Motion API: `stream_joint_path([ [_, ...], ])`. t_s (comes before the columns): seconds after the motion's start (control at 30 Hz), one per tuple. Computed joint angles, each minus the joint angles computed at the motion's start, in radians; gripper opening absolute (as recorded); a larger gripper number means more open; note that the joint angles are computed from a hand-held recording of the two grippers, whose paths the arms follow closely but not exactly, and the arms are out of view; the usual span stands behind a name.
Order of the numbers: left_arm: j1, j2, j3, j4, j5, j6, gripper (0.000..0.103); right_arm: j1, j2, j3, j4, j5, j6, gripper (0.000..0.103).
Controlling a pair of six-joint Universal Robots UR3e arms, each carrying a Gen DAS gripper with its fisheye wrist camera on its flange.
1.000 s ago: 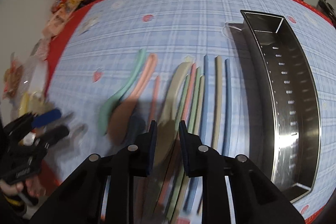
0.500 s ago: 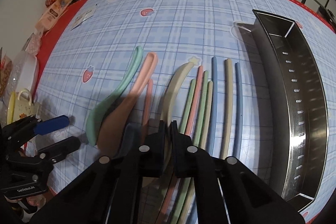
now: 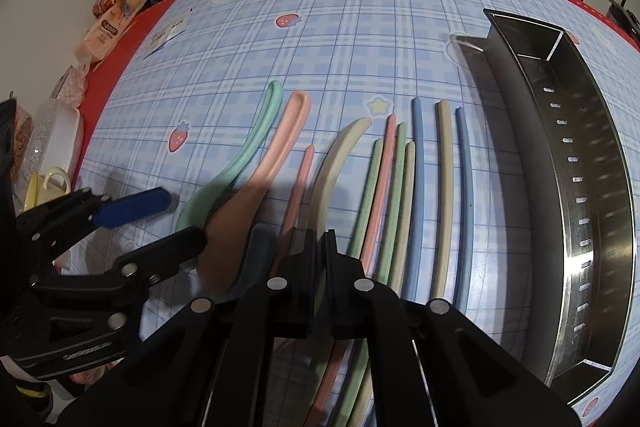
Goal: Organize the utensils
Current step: 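Lift the green spoon with the left tool while the right tool lifts the beige spoon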
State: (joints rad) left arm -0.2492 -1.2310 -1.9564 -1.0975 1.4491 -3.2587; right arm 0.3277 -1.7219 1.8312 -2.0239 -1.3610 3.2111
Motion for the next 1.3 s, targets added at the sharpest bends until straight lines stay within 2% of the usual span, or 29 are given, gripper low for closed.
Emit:
stream_joint_path([
  [0.17,-0.048,-0.096,0.073,0.011,0.088,0.006,0.053,-0.004,-0.007,0.01,-0.006,0.006,0.001,0.005],
  [0.2,-0.062,-0.122,0.099,0.003,0.112,0.007,0.049,-0.005,-0.01,0.013,-0.006,0.008,0.0,0.005],
  [0.3,-0.06,-0.154,0.135,-0.032,0.127,0.034,0.029,-0.011,-0.014,0.017,-0.005,0.015,-0.001,0.005],
  [0.47,0.036,-0.086,0.089,-0.053,0.049,0.079,0.026,-0.029,-0.031,0.037,-0.009,0.033,-0.006,0.005],
  [0.6,0.159,-0.014,0.04,-0.091,-0.059,0.103,0.025,-0.031,-0.035,0.044,-0.012,0.038,-0.006,0.005],
  [0.8,0.259,0.008,0.016,-0.137,-0.079,0.121,0.018,-0.042,-0.042,0.052,-0.008,0.048,-0.012,0.005],
  [0.9,0.306,0.038,-0.016,-0.148,-0.105,0.148,0.019,-0.041,-0.043,0.052,-0.008,0.049,-0.01,0.005],
  [1.17,0.318,0.009,-0.003,-0.139,-0.135,0.202,0.019,-0.04,-0.039,0.057,-0.015,0.06,-0.005,0.006],
  [1.3,0.318,0.015,-0.014,-0.138,-0.166,0.195,0.015,-0.053,-0.044,0.062,-0.006,0.079,-0.006,0.005],
])
